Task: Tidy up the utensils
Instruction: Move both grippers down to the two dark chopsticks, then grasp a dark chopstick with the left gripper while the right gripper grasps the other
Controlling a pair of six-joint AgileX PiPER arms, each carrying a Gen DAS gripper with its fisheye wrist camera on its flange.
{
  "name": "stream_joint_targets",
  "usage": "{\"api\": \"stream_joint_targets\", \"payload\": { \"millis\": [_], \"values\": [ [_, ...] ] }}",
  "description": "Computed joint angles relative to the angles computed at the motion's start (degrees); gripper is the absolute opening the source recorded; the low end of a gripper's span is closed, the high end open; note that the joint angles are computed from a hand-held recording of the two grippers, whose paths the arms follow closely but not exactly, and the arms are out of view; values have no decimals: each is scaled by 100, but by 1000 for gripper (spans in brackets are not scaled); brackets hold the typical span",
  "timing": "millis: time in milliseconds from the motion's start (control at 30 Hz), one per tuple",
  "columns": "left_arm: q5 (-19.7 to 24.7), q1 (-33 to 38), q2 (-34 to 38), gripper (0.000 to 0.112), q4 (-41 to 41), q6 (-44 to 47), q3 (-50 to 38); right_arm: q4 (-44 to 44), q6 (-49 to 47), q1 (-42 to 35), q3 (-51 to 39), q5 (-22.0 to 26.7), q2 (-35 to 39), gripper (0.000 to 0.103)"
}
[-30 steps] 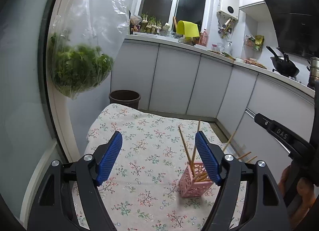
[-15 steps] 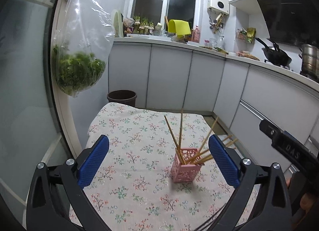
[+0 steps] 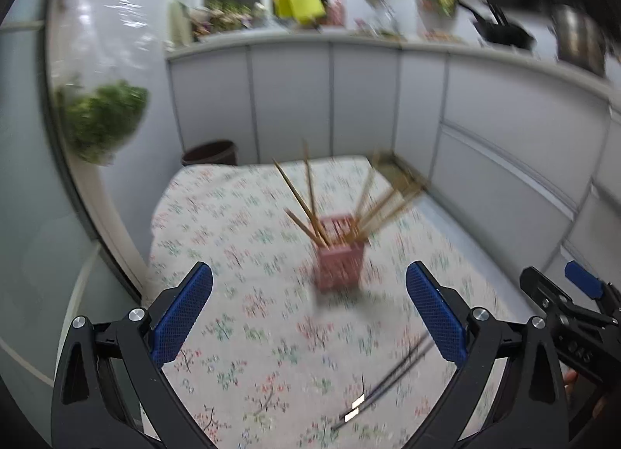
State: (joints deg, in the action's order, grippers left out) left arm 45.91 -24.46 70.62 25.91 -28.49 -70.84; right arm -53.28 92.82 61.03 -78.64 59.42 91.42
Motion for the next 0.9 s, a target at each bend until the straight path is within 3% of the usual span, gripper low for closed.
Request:
{"api": "stream_joint_targets", "payload": {
  "millis": [200, 333, 533, 900],
  "values": [
    [538, -165, 652, 96, -820, 1324, -240, 680, 357, 50, 1000, -459, -367, 95],
    [986, 68, 1245, 96, -2033, 2575, -560, 952, 570, -10, 1483, -751, -480, 95],
    [1823, 193, 2413, 94, -2540, 3204, -1281, 1370, 795, -354, 2225, -1452, -660, 95],
    [1957, -318, 3940, 52, -2446, 2858, -2386, 1355, 987, -792, 2761, -2059, -806, 95]
  ]
}}
